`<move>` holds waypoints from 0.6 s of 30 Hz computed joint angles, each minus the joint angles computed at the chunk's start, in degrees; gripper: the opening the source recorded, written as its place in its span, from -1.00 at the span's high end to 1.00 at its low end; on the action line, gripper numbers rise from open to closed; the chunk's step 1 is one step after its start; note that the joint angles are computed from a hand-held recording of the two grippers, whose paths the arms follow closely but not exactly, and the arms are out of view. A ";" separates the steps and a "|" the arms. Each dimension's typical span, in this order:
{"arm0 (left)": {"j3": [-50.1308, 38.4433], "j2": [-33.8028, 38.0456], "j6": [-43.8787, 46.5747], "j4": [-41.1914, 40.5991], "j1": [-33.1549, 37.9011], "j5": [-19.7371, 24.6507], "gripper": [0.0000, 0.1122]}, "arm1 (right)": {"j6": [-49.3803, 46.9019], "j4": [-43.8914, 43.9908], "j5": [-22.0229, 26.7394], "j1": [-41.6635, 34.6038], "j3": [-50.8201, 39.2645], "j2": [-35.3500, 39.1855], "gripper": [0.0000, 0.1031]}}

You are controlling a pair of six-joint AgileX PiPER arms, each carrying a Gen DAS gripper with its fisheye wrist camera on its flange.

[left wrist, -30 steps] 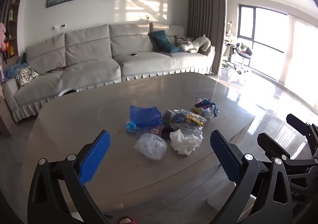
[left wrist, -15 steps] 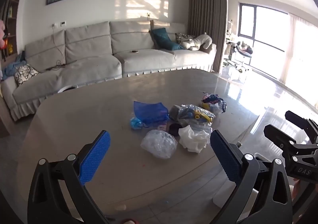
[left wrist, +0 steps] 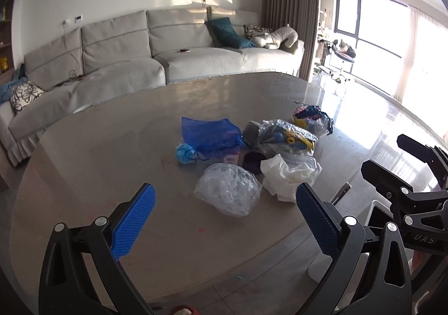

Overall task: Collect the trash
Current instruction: 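Move both tools toward the trash pile on the table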

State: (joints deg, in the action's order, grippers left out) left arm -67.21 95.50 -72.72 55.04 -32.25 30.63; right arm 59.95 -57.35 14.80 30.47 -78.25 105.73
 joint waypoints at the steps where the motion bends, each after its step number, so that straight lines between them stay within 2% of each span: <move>1: -0.13 0.96 0.20 -0.19 0.73 -0.98 -0.75 | -2.16 2.28 -0.89 -0.52 -0.99 1.35 -0.92; 4: -1.85 3.77 4.55 -3.08 2.88 -3.61 -0.75 | -5.76 5.26 -2.08 -1.04 -3.34 4.37 -0.92; 6: -3.50 6.00 6.72 -4.25 3.81 -4.10 -0.75 | -3.25 1.74 -1.05 -0.56 -4.72 6.05 -0.92; 11: -5.86 9.94 7.42 -4.37 5.22 -5.28 -0.75 | -2.74 0.20 -1.49 -0.63 -7.54 9.35 -0.92; 14: -6.95 12.02 8.84 -6.17 6.28 -6.36 -0.75 | 2.06 -4.87 -1.91 -0.65 -8.30 10.93 -0.92; 18: -10.41 16.84 10.49 -7.37 6.91 -5.63 -0.75 | 1.15 -4.16 -1.94 -0.85 -9.57 12.73 -0.92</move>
State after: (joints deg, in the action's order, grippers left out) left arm -77.62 112.33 -62.23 47.68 -25.33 25.00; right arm 61.10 -61.51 12.86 29.62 -87.82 118.46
